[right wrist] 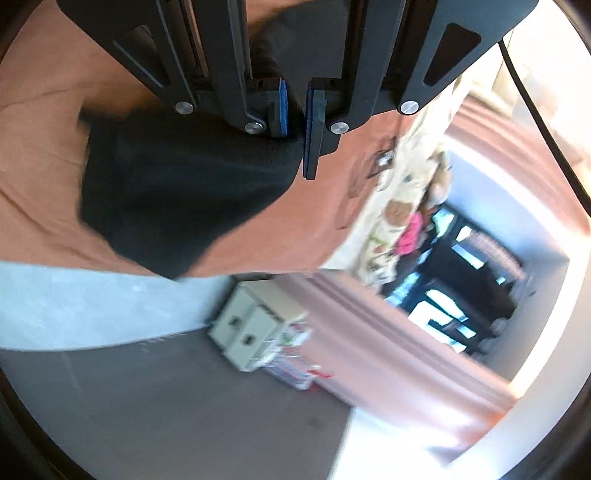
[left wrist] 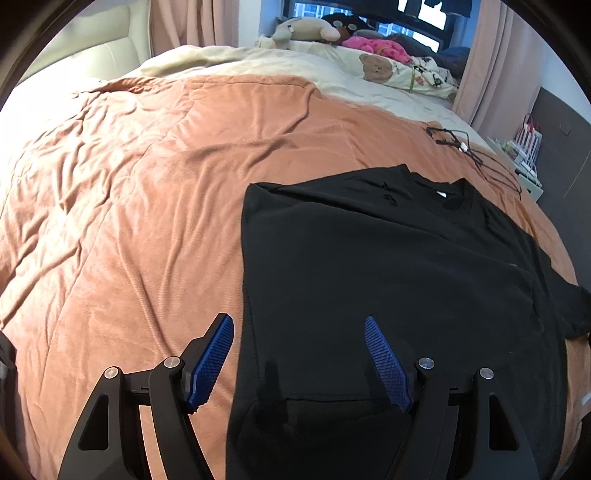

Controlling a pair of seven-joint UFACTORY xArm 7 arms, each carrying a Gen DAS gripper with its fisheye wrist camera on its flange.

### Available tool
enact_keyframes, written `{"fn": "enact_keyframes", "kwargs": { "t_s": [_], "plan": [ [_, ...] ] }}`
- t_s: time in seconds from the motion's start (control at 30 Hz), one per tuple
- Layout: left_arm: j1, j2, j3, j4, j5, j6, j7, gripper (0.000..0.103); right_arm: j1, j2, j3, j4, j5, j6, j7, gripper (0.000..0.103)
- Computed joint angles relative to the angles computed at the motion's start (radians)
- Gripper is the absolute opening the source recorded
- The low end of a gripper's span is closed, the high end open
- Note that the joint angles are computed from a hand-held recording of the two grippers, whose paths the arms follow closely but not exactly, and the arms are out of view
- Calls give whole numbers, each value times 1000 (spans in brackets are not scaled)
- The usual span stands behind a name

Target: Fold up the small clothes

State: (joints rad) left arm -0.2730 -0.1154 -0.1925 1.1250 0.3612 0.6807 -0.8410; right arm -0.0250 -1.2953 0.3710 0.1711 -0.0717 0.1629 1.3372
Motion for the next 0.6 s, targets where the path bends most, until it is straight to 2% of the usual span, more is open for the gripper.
{"fn": "enact_keyframes", "kwargs": {
  "t_s": [0.2, 0.43, 0.6],
  "plan": [
    [9, -52, 7, -43, -35, -16, 33, 75, 8, 136, 140, 215, -29, 0, 18, 4],
    [40, -137, 15, -123, -96, -44, 67, 75, -62, 326, 306, 472, -66, -17, 42, 4],
    [67, -178, 17, -156, -125, -44, 99, 75, -108, 432, 393, 604, -96, -23, 49, 4]
  ]
}}
